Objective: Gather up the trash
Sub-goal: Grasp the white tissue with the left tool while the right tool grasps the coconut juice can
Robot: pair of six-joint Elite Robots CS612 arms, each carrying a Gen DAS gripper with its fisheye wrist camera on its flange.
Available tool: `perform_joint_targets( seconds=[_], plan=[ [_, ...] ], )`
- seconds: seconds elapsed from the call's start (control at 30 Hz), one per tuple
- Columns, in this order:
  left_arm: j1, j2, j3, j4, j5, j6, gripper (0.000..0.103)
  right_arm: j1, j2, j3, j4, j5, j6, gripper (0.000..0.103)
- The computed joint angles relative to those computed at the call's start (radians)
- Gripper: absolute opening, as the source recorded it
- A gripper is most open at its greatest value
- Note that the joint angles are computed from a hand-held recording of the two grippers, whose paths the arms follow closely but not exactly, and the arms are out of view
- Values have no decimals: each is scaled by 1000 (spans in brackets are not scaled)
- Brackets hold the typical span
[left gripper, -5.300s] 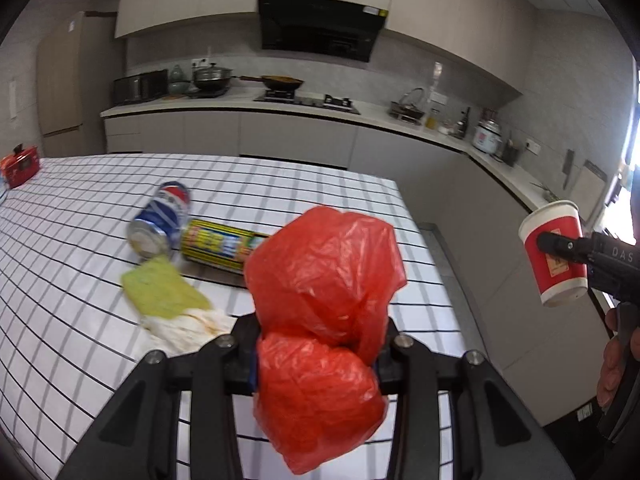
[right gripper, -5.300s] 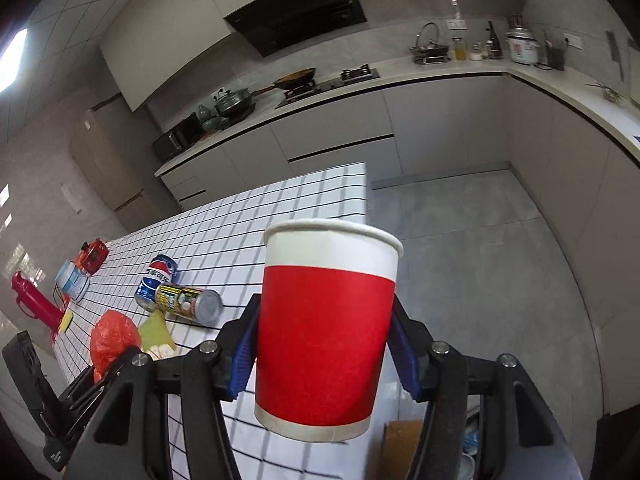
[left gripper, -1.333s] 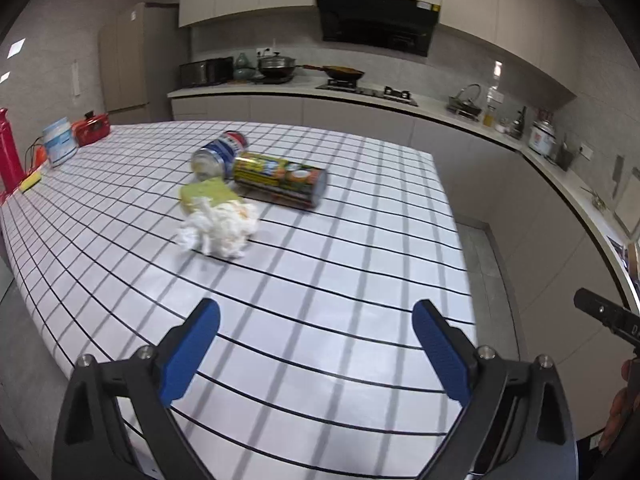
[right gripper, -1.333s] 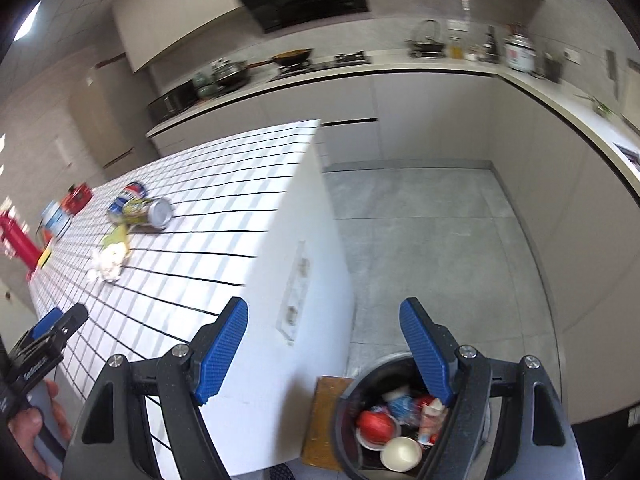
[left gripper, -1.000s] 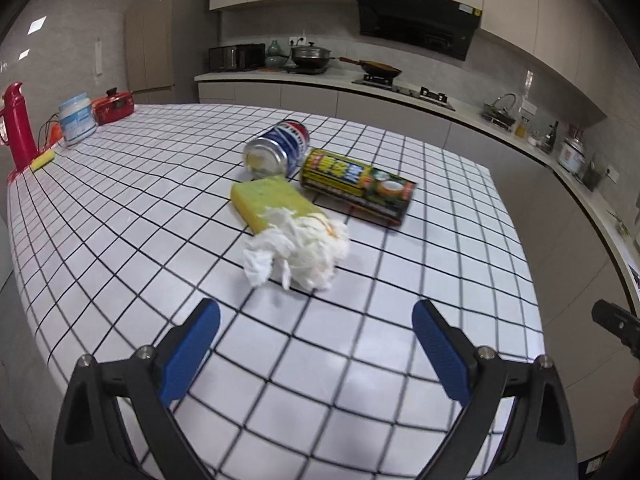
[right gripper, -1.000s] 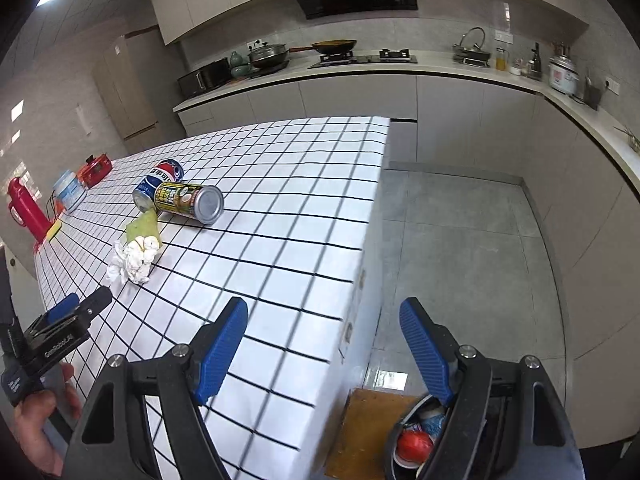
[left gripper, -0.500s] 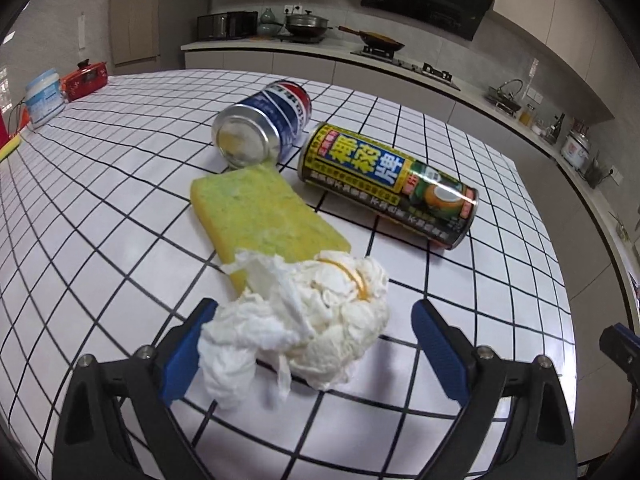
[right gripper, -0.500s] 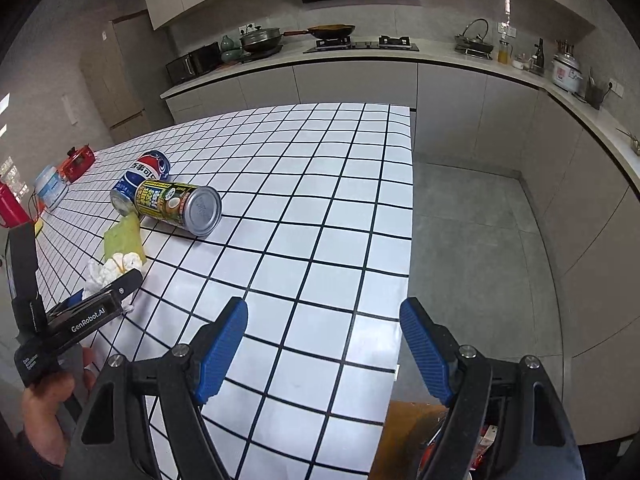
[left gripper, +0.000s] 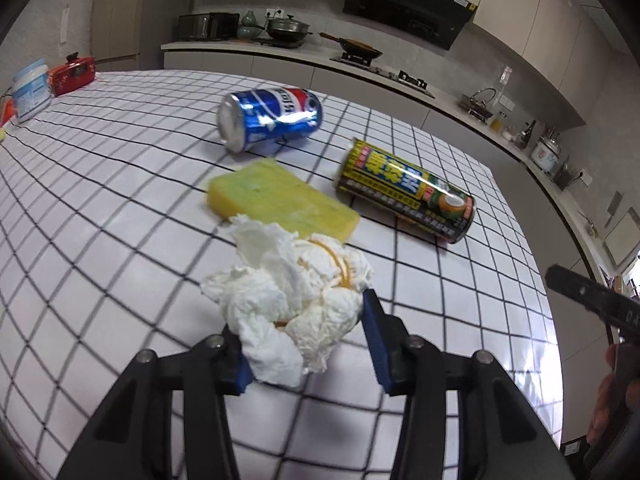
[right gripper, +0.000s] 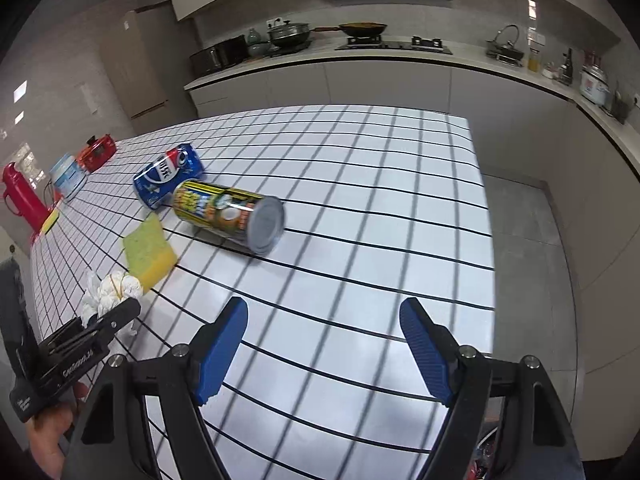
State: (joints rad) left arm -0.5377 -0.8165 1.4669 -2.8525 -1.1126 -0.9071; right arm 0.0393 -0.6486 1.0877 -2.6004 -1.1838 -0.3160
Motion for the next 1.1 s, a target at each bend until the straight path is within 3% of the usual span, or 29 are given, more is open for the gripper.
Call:
perform_joint_targets(
  seconds=[0.13,0.3,0.73,0.93,1.03,1.1],
  plan=[
    [5,-31,44,7,38,-19,48,19,9,-21,13,17,-22,80],
    [32,-38,57,41,23,-34,48,53,57,-120,69,12,-100,80],
    [87,-6,9,22,-34,71,48,120,225,-419,230,-78,-281,83],
    [98,6,-3,22,-50,77,48,133,291,-544,333,-121,-226,83],
    [99,8,-5,22,-54,74,48,130,298,-572,425,-67,-135,67],
    [99,9,-9,22,-56,78,48,138,285,-544,404,-78,-126,62]
  ],
)
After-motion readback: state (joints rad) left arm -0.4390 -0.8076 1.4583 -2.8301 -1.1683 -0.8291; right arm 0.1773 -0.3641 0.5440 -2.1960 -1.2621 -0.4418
